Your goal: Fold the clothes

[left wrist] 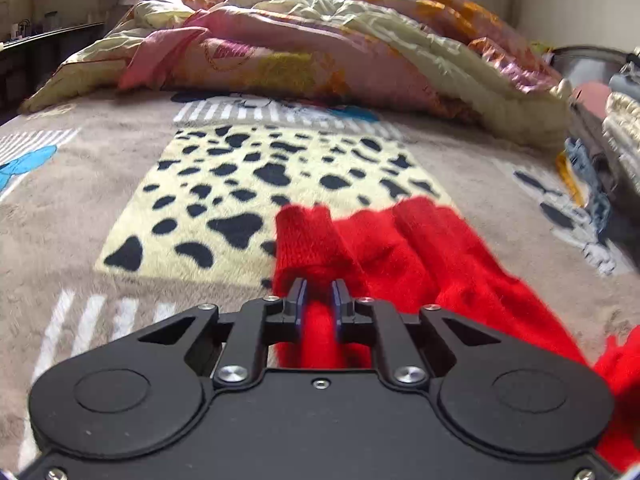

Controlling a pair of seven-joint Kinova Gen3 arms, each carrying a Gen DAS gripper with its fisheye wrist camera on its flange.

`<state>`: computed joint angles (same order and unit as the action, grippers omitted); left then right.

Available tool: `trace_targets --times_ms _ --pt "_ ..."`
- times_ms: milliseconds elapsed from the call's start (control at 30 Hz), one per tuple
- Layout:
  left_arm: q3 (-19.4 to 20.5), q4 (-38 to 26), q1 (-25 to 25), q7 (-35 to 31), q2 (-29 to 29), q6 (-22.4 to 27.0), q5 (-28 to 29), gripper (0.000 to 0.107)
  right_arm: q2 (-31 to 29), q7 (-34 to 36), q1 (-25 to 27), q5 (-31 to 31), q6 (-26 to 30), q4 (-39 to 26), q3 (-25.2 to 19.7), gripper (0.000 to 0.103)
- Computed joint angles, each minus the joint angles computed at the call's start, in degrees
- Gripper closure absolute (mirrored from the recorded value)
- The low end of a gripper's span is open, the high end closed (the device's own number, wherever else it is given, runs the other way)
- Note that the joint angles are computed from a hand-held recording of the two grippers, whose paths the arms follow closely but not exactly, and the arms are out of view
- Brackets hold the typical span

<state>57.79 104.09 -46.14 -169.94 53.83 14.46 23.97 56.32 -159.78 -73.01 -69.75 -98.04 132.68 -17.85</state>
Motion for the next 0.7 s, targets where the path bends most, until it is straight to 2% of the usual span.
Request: trace_targets --times_ms 133,267,333,433,500,533,600,700 --pt "1.38 0.05 -2.77 -1.38 -1.43 1.62 -0.59 0.098 0.27 -0.82 -0.07 0.17 -0.43 0.19 0.07 0.093" --pt "-0.07 -0.65 -5.61 -9.34 -4.92 8.94 3.03 0.098 0.81 -1.67 -0.48 -0.13 -1.47 0.15 0.14 0.093" --pt "-0.02 -1.16 -7.31 -10.39 -5.80 13.60 1.16 0.098 0.85 -1.44 -0.53 -0.07 -1.79 0.14 0.18 0.093" --pt "1.45 -2.24 -9.45 -9.27 -5.88 20.59 -5.24 0.098 0.88 -1.22 -0.33 -0.28 -1.94 -0.14 0.04 0.093" --pt "-1.34 -2.40 -7.64 -10.23 -7.26 23.84 -6.80 0.098 0.76 -0.93 -0.13 -0.86 -1.55 -0.52 -0.24 0.093" --pt "-4.00 -1.86 -5.76 -11.45 -7.85 24.07 -6.62 0.093 0.67 -0.55 -0.03 -0.93 -1.29 -0.73 -0.22 0.093" --pt "-6.31 0.58 -5.17 -15.49 -8.53 21.93 -3.45 0.092 0.38 0.50 0.16 -1.09 -0.60 -1.05 -0.24 0.093" --pt "-4.20 2.77 -10.12 -19.66 -7.60 21.15 1.53 0.091 0.64 0.22 -0.02 -1.53 -0.78 -1.26 -0.14 0.092"
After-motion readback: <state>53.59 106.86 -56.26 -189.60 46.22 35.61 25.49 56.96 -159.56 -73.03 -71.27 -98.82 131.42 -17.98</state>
